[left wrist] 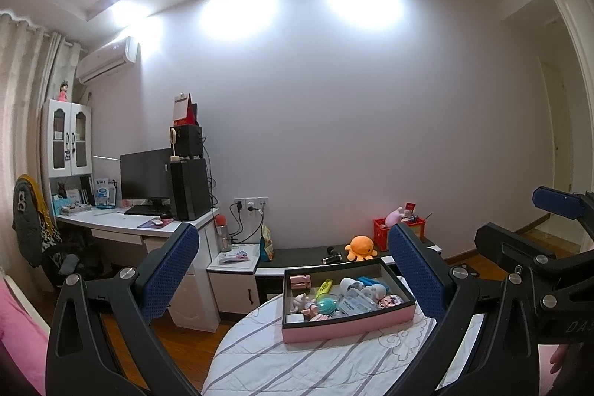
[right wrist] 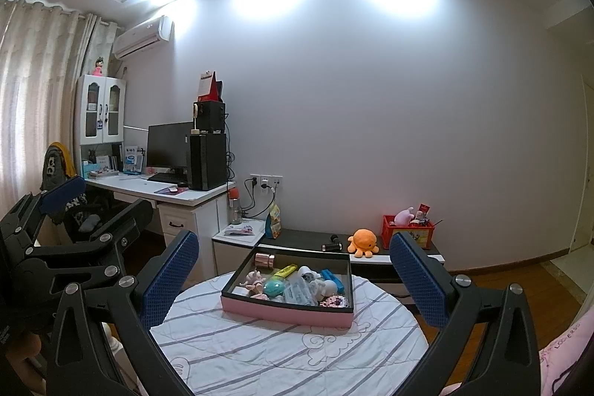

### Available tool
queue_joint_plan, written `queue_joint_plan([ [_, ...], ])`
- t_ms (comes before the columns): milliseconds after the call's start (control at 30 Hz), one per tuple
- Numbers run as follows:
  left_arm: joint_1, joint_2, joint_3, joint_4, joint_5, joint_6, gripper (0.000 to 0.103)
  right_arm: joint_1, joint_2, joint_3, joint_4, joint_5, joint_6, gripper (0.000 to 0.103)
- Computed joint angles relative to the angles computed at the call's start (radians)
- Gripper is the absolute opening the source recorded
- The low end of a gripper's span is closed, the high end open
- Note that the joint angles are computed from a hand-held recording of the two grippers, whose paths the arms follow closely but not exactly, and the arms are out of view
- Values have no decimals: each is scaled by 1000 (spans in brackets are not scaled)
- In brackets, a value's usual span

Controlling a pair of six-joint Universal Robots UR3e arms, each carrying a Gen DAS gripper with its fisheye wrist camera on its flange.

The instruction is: Organize rigid objects

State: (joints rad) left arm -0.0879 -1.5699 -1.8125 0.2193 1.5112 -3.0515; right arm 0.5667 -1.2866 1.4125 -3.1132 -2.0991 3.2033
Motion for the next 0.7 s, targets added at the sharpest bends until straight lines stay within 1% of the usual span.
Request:
queue_joint_plan([
  [233, -7, -1, -3, 7, 16, 4, 103, 3, 3, -9, 7, -1, 0, 103],
  [700, -6, 2, -3, 2, 13, 2, 103, 4, 2, -1, 3, -7, -1, 103],
])
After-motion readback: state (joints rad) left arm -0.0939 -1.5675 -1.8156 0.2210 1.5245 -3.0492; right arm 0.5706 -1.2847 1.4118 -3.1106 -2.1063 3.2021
